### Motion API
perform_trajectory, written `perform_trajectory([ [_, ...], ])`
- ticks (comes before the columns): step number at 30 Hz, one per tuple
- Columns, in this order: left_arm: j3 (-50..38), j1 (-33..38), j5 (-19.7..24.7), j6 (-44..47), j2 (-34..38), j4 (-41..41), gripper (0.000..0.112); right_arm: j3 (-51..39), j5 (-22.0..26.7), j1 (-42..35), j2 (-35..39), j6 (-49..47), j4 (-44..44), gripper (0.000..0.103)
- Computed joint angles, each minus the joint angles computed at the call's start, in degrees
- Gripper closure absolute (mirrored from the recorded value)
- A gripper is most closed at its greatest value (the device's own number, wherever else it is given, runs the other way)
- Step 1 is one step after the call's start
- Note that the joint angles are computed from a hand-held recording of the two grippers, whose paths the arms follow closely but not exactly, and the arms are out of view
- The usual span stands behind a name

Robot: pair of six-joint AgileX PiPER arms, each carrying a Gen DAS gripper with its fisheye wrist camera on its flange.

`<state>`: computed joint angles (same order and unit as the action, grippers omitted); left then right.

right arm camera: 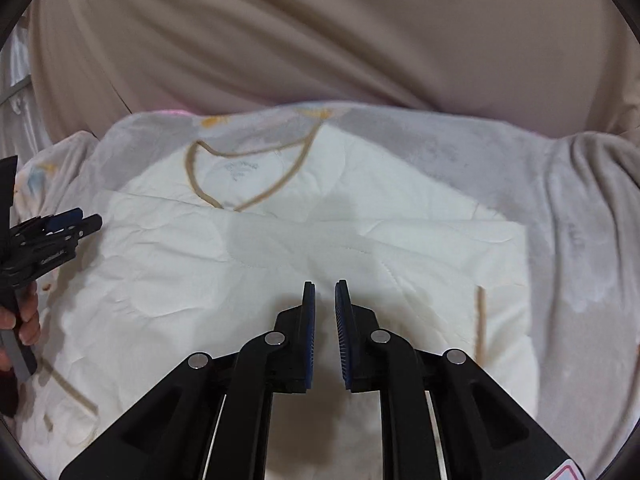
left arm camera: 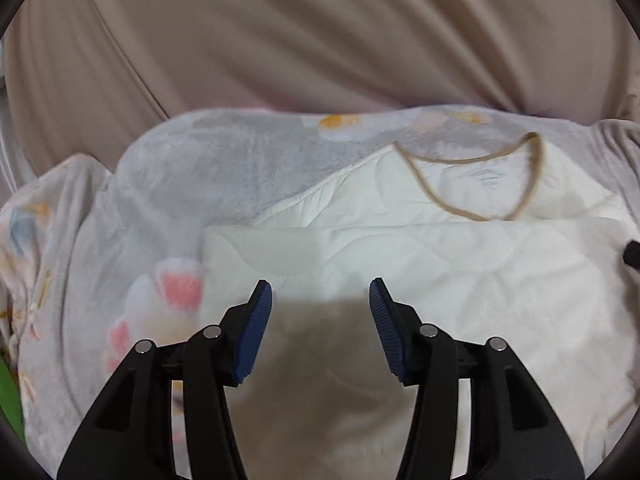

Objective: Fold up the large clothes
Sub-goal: 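Move both open tools to the jacket's hem below the collar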

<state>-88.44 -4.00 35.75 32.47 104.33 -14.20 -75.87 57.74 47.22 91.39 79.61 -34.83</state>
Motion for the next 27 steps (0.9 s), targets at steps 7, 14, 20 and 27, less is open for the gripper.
perform_trajectory([
  [7, -5.62, 5.34, 2.37, 1.74, 7.52, -4.46, 0.05, 18.83, -10.52, -6.65, -9.22, 7.84, 1.29, 0.103],
  [14, -5.85, 5.4, 8.53, 6.65, 0.56, -13.72, 0.054, 17.13, -3.11, -6.13, -15.18, 10.57, -1.52, 0.089],
  [20, -19.92, -9.95, 16.23, -0.22, 4.84, -11.53, 0.053, 10.37, -11.41, -18.09, -10.02, -1.28, 4.79, 0.089],
  [27, -43.16, -25.67, 22.93, -21.02, 26.42, 12.83, 0.056, 12.16, -21.31, -27.57, -2.7, -12.49, 16.32, 0.103],
])
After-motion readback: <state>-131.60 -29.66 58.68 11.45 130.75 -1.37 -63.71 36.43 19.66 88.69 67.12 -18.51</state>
